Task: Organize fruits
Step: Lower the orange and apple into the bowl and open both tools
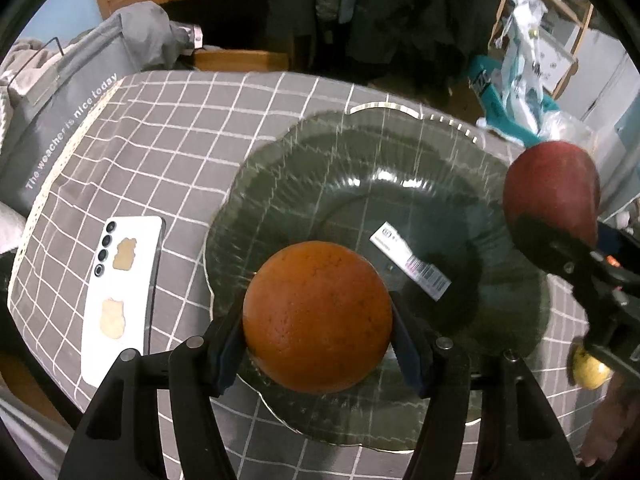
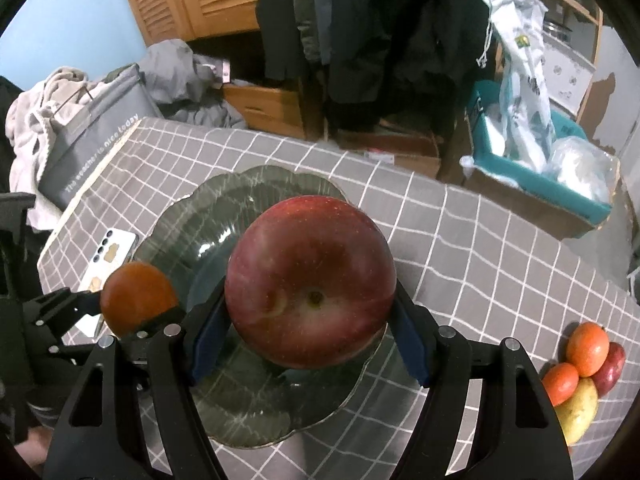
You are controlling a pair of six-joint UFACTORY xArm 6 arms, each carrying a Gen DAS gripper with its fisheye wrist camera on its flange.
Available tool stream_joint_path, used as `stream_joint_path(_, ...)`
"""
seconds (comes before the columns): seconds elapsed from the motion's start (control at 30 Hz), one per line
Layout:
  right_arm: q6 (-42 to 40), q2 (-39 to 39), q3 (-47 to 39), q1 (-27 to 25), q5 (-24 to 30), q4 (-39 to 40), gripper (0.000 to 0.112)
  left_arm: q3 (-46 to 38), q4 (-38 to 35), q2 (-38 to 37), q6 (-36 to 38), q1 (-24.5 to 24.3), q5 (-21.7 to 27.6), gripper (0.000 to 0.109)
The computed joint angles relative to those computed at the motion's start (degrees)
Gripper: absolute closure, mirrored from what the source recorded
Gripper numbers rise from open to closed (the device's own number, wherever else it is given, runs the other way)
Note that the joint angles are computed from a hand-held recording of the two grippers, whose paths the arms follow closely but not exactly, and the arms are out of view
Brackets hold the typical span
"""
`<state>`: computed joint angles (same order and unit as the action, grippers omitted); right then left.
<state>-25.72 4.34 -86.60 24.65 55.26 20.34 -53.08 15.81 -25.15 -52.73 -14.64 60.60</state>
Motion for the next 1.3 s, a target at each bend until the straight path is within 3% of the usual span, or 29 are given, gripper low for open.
stream_joint_path(0.57, 0.83, 1.13, -0.54, -0.35, 1.93, 0.37, 0.038, -0.93, -4.15, 4.05, 2.59, -0.58, 2.23, 0.042)
stream_joint_path(0.63, 0.86, 1.20, -0.65, -0.41, 2.14, 0.48, 0.038, -1.19, -2.65, 3.59, 1.91, -0.89, 1.81, 0.026)
stream_joint_path(0.7, 0.76, 1.43, -0.88, -0.58, 2.45, 0.63, 0.038, -1.75, 0.18, 3.11, 0.37, -1.44, 2.11, 0.017)
stream_joint_path(1.3, 1.72, 3.78, -3.14, -0.04, 6.96, 0.21, 0.037, -0.41, 1.82, -2.53, -2.17, -0.64, 6.69, 0.016)
